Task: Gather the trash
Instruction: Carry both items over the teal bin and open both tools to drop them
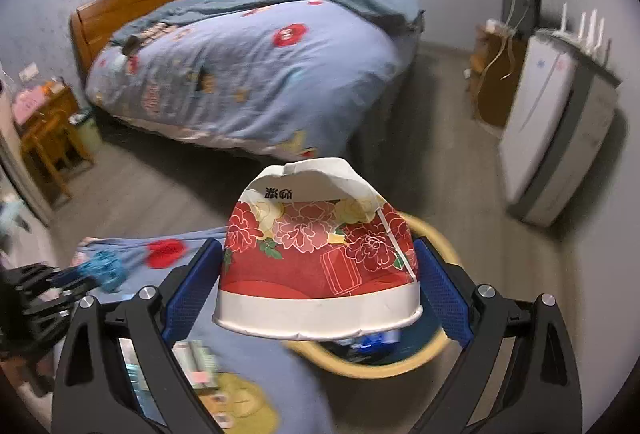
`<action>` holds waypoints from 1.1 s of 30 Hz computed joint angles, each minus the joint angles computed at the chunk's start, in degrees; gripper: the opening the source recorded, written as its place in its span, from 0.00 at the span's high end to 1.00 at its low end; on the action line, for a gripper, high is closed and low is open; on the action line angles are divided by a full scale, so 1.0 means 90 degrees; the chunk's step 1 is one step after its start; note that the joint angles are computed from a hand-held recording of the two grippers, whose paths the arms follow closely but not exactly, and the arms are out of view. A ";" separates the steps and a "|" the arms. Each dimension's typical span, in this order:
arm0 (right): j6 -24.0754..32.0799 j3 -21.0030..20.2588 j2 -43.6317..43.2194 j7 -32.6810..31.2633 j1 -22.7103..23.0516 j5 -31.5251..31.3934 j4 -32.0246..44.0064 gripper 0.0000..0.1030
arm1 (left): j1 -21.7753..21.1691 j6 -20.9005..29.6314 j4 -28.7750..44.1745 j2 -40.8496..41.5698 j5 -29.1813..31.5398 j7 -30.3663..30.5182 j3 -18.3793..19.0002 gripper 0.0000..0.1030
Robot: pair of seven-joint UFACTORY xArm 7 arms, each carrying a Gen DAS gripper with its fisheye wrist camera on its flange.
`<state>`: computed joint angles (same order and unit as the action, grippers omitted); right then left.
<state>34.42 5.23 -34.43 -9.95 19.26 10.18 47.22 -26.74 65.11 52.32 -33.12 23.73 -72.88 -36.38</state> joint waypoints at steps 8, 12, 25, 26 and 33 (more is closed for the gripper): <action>-0.0022 -0.0418 0.0513 -0.0059 -0.0251 0.0330 0.0011 0.10 | 0.0028 -0.0490 0.0460 0.0959 0.0385 -0.0165 -0.0005 0.82; 0.0078 -0.0533 0.0706 -0.0112 -0.0345 0.0532 -0.0021 0.10 | -0.0071 -0.0653 0.0770 0.1568 0.0750 -0.0261 0.0133 0.82; 0.0161 -0.0627 0.1423 -0.0069 -0.0592 0.1201 -0.0016 0.10 | -0.0802 -0.0569 0.2395 0.3829 0.1917 0.0352 0.0858 0.82; 0.0134 -0.0620 0.1468 -0.0030 -0.0610 0.1261 -0.0027 0.10 | -0.0868 -0.0588 0.2480 0.3963 0.1917 0.0427 0.0945 0.82; 0.0064 -0.0495 0.1748 0.0242 -0.0664 0.1363 0.0036 0.09 | -0.1372 -0.0794 0.2810 0.4522 0.2209 0.0214 0.1549 0.81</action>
